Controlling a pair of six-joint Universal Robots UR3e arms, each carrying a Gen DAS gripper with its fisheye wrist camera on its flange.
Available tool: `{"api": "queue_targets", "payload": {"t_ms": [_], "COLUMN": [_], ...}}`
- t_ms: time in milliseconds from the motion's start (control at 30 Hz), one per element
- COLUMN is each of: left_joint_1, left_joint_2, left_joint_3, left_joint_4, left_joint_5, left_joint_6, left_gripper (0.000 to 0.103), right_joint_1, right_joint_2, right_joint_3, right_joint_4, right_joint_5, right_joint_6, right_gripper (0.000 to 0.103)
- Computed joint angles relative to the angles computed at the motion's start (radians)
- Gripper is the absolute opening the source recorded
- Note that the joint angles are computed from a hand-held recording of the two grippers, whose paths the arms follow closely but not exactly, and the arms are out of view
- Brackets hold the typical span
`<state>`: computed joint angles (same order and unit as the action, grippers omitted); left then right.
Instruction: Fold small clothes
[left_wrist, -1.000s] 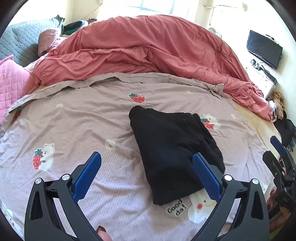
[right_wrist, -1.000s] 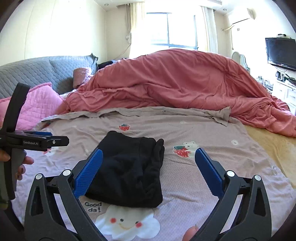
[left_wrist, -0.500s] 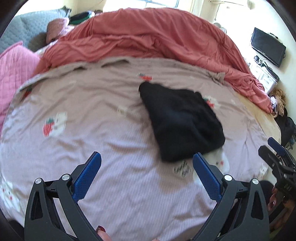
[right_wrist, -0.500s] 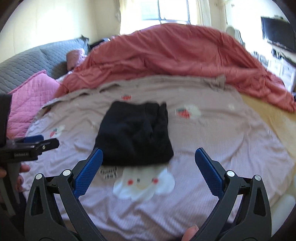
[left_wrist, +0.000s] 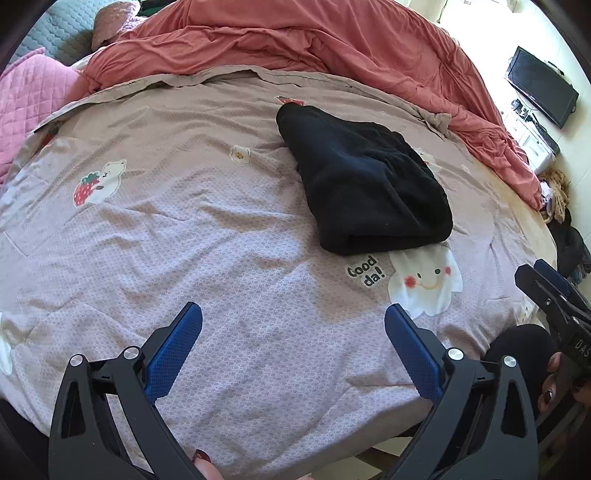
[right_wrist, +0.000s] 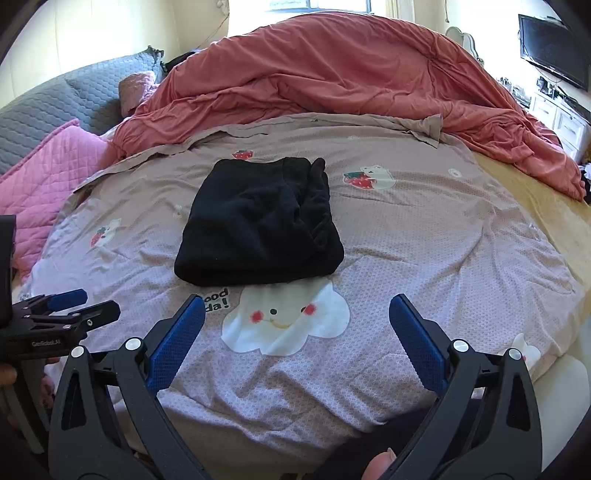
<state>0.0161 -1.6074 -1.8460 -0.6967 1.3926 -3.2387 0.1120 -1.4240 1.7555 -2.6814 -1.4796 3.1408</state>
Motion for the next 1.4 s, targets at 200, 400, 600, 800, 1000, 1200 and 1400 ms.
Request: {"api": "queue_targets", "payload": {"t_ms": [200,400,600,800,1000,1200,1400], "left_joint_1": [0.005,0.003,0.001,-0.008,-0.015,-0.014,-0.014], "left_joint_2": [0.016,0.019,0.014,0.008,0.003,0.004,0.004], "left_joint_3": [-0.003,0.005,0.007,0.012,0.017,0.018,0.017], "left_joint_4": [0.007,-0.005,-0.005,-0.007,-0.005,-0.004,-0.004], "left_joint_5": [0.008,0.017,0.025,0.041,0.067,0.074,0.078], "left_joint_6": [-0.003,-0.005,-0.003,-0.007,-0.018,-0.022,-0.022], "left_gripper": [0.098,0.098,0.098,0.099,0.099,0.099,0.099], "right_joint_1": [0.010,0.011,0.006,0.004,0.002,0.006,0.010], "right_joint_2": [0.005,0.003,0.005,0.005,0.006,0.007,0.008], "right_joint_3": [-0.008,-0.005,-0.007,-0.006,-0.006,-0.007,-0.010], "right_joint_4": [0.000,0.000,0.000,0.000,0.000,0.000,0.002], "right_joint_5": [-0.008,-0.006,-0.002,0.001,0.002,-0.003,-0.007], "right_joint_6": [-0.021,-0.023,-0.028,-0.029,-0.035,-0.031,-0.027], "right_gripper": [0.094,0.094,0.094,0.094,0.094,0.094,0.094]}}
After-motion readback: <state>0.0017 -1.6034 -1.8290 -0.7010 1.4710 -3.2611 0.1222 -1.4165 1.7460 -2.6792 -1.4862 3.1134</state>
